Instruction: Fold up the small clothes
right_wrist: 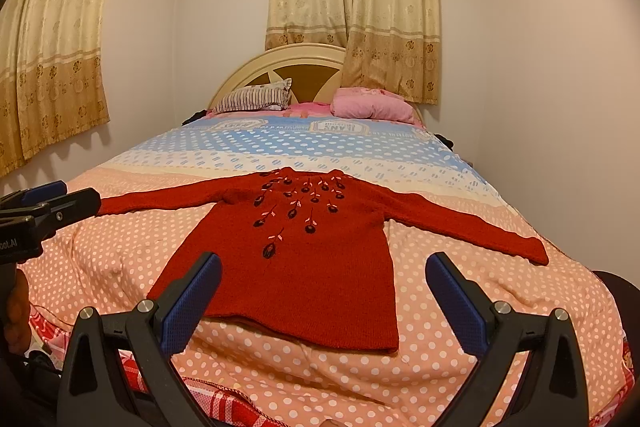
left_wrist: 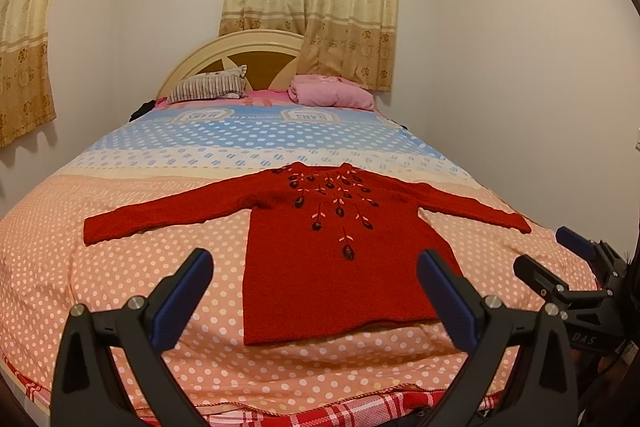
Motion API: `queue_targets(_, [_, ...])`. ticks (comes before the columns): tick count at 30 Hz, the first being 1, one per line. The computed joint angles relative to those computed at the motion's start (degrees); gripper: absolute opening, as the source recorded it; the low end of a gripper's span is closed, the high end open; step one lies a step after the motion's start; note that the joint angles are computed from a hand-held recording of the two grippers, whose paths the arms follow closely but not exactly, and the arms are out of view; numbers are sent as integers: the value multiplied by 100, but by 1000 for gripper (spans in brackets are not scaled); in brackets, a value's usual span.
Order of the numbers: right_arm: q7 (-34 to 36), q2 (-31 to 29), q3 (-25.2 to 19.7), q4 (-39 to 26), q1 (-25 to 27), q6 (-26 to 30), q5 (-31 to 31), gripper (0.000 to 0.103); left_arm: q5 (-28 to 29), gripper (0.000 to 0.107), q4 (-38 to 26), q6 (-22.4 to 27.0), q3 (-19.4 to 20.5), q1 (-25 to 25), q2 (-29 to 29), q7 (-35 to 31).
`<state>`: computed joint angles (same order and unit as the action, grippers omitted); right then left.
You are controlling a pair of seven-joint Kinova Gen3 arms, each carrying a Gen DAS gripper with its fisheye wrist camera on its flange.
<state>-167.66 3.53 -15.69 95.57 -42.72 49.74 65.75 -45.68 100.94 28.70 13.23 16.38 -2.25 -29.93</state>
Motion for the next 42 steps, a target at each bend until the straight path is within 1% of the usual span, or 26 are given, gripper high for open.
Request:
queue_targets(20, [59,25,26,-42,-12,8,-76,102,-110,103,48,2,4,12,0,122])
queue_targets(42, [48,19,23,-19,-7,-8,-93,102,-84,103,41,6,-2,21,5,101])
